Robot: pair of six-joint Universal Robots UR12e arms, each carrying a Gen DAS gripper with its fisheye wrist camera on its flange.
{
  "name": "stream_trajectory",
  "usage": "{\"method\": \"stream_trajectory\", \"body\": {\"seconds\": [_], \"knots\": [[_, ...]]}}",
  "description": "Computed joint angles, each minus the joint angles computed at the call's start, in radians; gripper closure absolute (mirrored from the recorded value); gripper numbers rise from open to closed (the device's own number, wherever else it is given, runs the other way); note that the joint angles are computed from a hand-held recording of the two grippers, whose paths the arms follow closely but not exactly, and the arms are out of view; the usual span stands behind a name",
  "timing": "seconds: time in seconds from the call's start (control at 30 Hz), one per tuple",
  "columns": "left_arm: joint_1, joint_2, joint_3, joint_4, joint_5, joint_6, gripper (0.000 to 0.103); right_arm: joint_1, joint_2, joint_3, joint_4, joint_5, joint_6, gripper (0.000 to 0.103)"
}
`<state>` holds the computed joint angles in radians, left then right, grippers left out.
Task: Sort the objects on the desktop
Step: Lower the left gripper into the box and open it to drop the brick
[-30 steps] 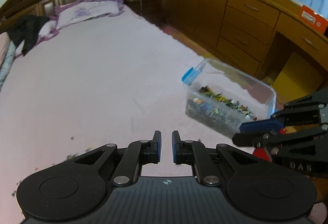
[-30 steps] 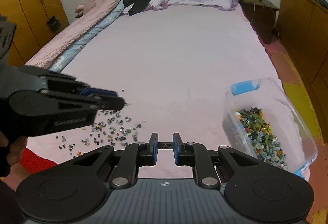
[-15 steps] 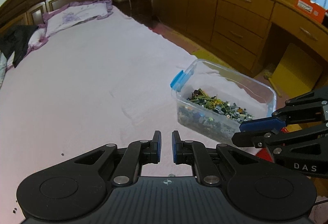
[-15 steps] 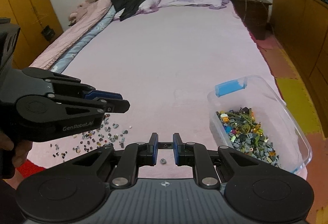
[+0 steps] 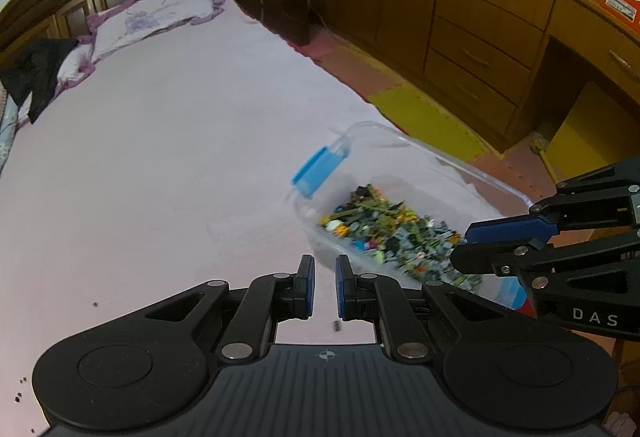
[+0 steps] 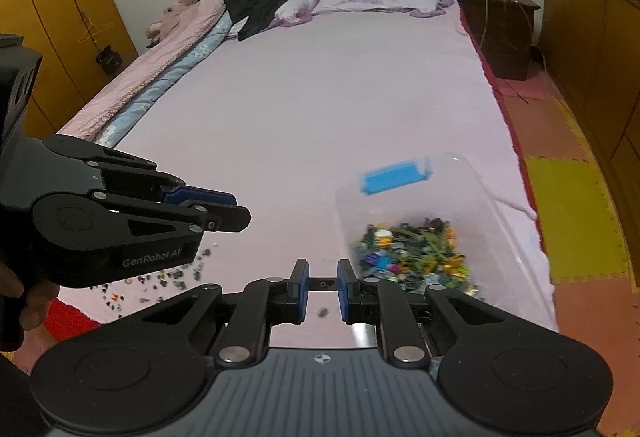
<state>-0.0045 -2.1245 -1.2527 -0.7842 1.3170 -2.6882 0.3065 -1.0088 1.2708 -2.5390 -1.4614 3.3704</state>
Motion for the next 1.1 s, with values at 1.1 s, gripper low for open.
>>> {"method": "stream_trajectory", "body": {"seconds": [1.1], "knots": [[-0.110, -0.122, 0.168, -0.122, 0.028, 0.029, 0.090, -0.110, -0.020, 0.121, -0.052, 0.021, 0.071, 0.087]]}}
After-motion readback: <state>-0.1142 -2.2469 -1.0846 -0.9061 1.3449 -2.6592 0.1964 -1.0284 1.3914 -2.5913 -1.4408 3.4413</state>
